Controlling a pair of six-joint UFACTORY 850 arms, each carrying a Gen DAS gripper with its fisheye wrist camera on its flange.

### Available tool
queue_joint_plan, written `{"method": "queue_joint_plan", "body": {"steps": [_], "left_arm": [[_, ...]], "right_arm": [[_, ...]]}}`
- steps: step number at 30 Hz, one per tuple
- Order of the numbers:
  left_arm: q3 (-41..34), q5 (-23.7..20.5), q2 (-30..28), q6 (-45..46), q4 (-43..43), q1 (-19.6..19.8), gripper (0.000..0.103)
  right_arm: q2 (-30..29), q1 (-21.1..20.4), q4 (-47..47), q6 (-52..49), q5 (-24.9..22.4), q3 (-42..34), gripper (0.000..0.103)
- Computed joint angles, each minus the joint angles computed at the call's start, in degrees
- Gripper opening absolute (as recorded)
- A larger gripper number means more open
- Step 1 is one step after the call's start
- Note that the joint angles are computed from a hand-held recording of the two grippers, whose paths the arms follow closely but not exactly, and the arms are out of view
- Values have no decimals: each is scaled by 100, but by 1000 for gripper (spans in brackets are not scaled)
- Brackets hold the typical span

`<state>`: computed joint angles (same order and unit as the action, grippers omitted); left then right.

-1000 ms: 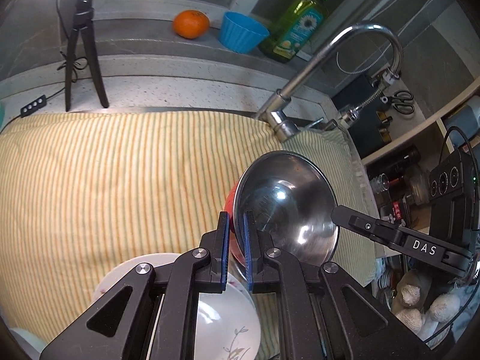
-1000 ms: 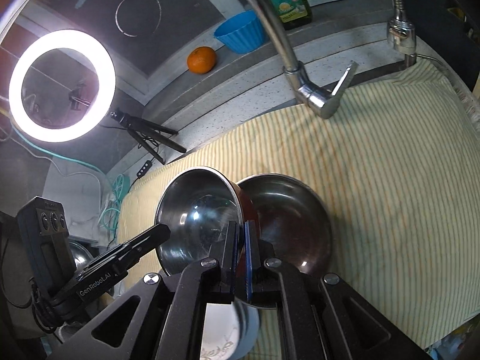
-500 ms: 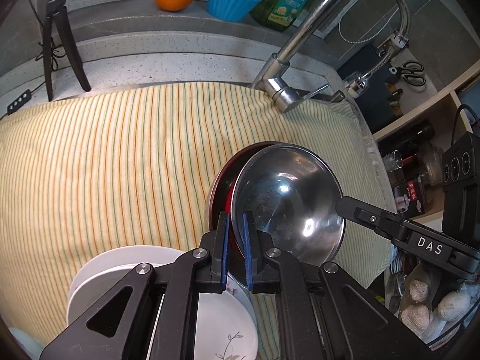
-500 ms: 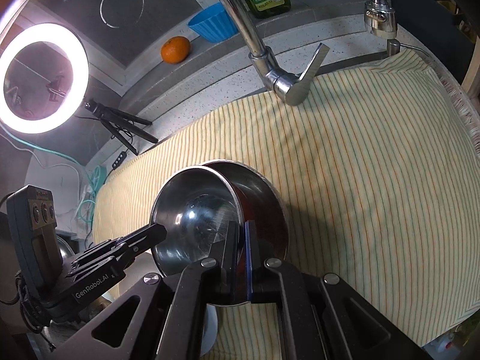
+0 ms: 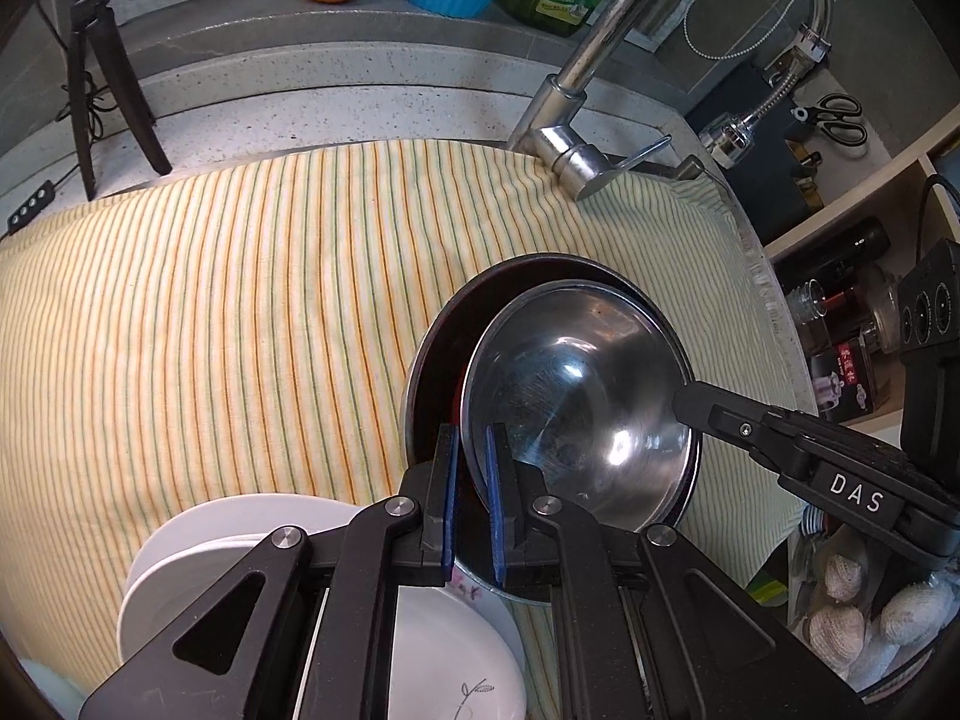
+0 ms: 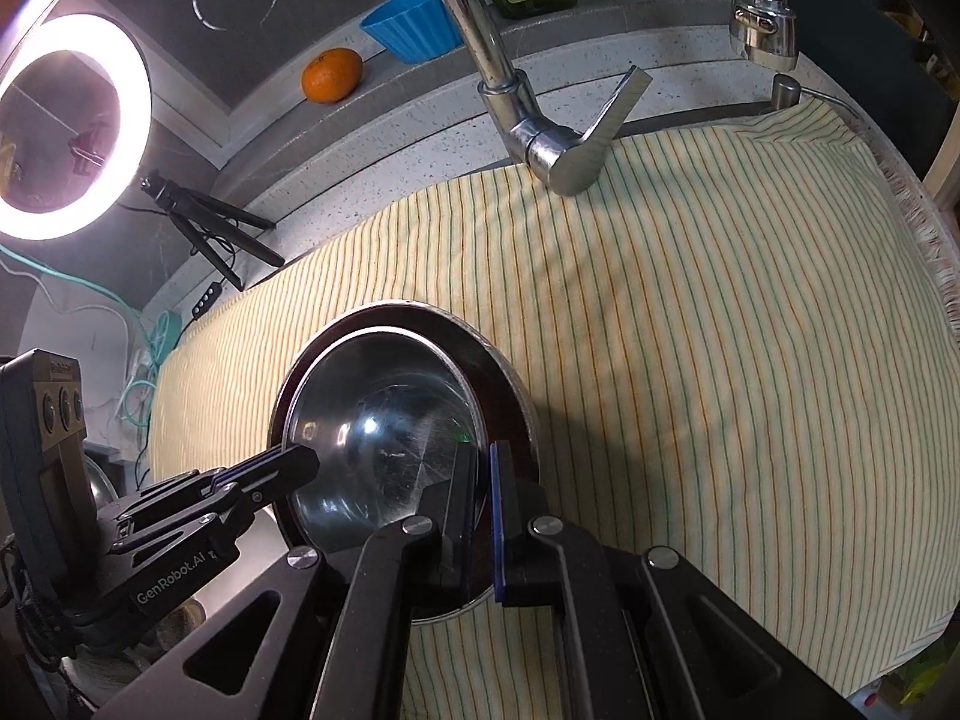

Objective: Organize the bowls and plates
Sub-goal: 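Lower the red pot onto the cloth beside the plates and open the left tool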

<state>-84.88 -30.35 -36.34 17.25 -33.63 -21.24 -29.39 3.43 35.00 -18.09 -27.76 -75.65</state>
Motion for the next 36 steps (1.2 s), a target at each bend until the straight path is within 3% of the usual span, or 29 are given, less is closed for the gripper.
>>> {"method": "queue_joint_plan", "body": {"steps": [25,29,36], "left_arm": [[-151,-106,-109,-26,174,-3,8],[-106,-68,-65,36,121,22,9],[18,15,52,209,-86,70,9]], "right_arm": [[-149,101,-593,417,-30,-125,8],[-83,129,-613,386,77,-91,19],[92,150,-707,415,225,-7,20]]}}
